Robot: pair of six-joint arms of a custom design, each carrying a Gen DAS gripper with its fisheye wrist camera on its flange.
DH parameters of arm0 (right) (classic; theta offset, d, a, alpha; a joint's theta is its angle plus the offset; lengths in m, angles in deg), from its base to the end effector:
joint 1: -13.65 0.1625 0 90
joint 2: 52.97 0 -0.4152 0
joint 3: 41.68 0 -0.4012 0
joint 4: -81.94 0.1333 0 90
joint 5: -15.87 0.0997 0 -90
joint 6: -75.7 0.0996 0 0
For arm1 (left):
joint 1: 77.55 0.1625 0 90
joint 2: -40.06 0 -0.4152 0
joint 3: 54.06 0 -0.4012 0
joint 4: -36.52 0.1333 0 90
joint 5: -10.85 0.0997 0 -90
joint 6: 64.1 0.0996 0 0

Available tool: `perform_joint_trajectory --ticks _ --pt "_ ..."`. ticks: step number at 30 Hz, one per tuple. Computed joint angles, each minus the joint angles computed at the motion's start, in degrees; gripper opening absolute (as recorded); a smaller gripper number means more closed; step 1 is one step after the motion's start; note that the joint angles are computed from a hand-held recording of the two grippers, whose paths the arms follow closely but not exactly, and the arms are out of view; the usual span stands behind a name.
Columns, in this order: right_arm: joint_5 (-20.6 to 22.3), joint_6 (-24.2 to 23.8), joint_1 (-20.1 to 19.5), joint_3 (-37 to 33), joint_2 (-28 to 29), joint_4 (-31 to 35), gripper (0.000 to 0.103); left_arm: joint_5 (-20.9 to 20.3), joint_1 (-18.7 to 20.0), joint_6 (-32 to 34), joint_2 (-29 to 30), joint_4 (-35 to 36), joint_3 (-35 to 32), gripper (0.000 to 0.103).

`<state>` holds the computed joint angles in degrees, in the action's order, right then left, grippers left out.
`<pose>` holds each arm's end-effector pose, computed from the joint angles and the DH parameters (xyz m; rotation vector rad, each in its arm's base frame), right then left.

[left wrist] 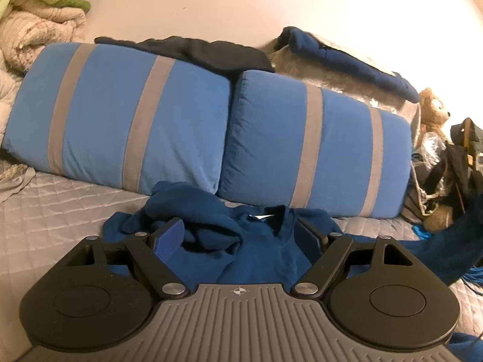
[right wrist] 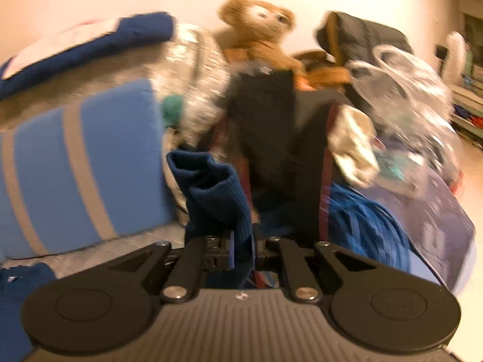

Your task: Fold clothes

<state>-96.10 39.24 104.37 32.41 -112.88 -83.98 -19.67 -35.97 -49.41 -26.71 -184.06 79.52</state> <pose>0.1051 -0.7244 0.4675 0.4647 -2.1916 1.1335 -0.1622 -0.4368 0.2423 0.4380 2.0626 -1.5121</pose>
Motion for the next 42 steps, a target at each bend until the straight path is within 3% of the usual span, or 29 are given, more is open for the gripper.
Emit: perform_joint_trajectory --ticks 12,21,23,24,26,30,31,34,37,40,42 --pt "-1.4 3.8 -8.3 3.2 -3.4 -3.0 0.009 0.9 0.0 -1.6 -0.3 1.4 0.0 0.08" --pt "-3.5 0.3 -11.4 7.3 -3.6 -8.3 0.01 1.5 -0.1 -1.5 -0.3 2.6 -0.2 0.08" --pt "-4.3 -3.0 -11.5 8.1 -3.0 -10.7 0.025 1.8 -0.1 -1.7 -0.3 3.1 -0.3 0.08" --pt "-4.3 -5.6 -11.5 9.0 -2.8 -12.9 0.038 1.9 0.0 -1.8 -0.3 3.2 -0.3 0.08" --pt "-4.8 -9.8 -11.5 10.6 -2.4 -16.9 0.05 2.0 0.0 -2.0 -0.3 3.2 -0.3 0.08" --pt "-6.4 -16.8 -10.8 13.4 -1.6 -26.1 0.091 2.5 0.0 -2.1 -0.1 2.5 -0.5 0.08" --pt "-6.1 -18.5 -10.6 14.2 -1.6 -28.5 0.097 2.5 0.0 -2.2 -0.1 2.4 -0.5 0.08" --pt "-3.3 -28.4 -9.9 17.6 -1.1 -38.4 0.103 2.5 -0.1 -2.0 -0.1 1.8 -0.4 0.08" --pt "3.7 -39.6 -9.5 22.8 -1.8 -43.5 0.103 2.6 -0.2 -1.5 0.0 1.1 -0.3 0.08" --pt "9.4 -43.8 -8.5 27.1 -3.6 -41.0 0.103 2.6 -0.4 -0.2 0.4 -0.6 -0.3 0.08" --pt "12.4 -43.8 -7.3 29.0 -4.9 -37.0 0.103 2.8 -0.6 0.3 0.6 -1.5 -0.3 0.08"
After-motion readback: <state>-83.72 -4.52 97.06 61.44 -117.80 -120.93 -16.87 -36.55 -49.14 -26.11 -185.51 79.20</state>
